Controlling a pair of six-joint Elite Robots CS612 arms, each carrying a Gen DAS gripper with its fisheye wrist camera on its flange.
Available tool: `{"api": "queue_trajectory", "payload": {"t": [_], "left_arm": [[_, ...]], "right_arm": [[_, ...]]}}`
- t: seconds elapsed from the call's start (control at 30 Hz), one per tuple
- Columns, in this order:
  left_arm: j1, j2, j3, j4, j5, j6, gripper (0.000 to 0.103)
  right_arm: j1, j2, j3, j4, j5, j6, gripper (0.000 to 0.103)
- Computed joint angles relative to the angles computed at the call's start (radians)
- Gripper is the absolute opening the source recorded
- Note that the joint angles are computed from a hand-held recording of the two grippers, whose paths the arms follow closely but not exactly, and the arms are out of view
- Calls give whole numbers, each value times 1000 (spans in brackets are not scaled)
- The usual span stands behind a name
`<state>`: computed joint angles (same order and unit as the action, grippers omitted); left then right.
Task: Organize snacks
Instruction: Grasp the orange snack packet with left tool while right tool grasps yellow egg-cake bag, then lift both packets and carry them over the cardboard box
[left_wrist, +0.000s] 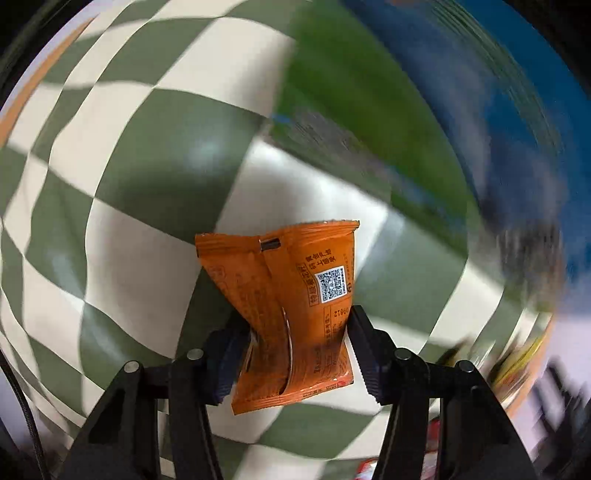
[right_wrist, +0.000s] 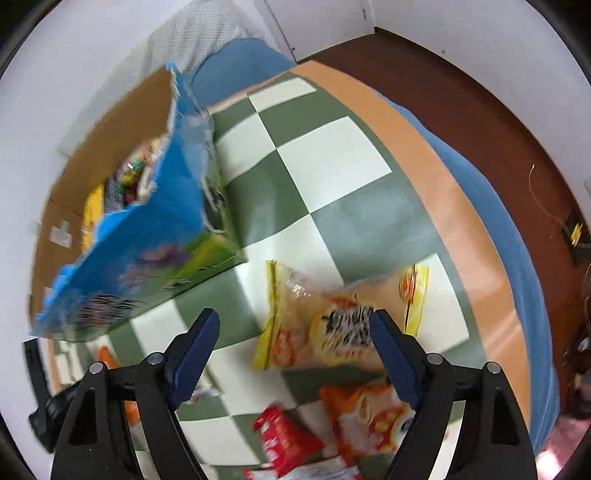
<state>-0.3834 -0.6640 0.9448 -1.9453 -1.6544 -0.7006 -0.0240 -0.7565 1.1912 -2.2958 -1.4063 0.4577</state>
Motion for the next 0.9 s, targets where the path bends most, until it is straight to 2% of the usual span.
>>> {"api": "queue_trajectory", "payload": {"t": [0.13,0.23,0.37,0.4,0.43,0.5,0.53,0.57,0.63,0.73,0.8,0.87,0.9], "left_arm": [[-32,-27,45,39,53,141,52],[-49,-46,84,48,50,182,53],[-63,-58,114,48,43,186,55],[-66,-57,114,49,35,180,56],[-66,-56,113,56,24,175,58],[-65,-53,111,58,-3,159,63],[-65,-53,113,54,-14,147,65],[-65,-53,114,52,-23,136,66],[-64,-54,117,46,-37,115,68],[-60,-57,121,43,-56,98,71],[-52,-53,117,44,-66,97,72],[-48,-50,108,52,-71,93,72],[-47,-49,108,53,-71,92,73]], "right_arm": [[4,44,-60,93,-25,-27,86],[21,58,-74,101,-49,-147,79],[50,56,-89,175,-33,-419,77],[51,51,-85,184,-17,-453,77],[46,39,-70,188,14,-445,78],[29,25,-50,190,56,-352,83],[13,13,-24,170,104,-265,87],[-13,-1,10,143,189,-160,88],[-40,-11,57,75,297,20,88],[-63,1,83,14,392,207,88],[-68,25,66,12,407,278,88],[-60,49,35,15,359,297,87],[-55,55,23,21,336,291,82]]}}
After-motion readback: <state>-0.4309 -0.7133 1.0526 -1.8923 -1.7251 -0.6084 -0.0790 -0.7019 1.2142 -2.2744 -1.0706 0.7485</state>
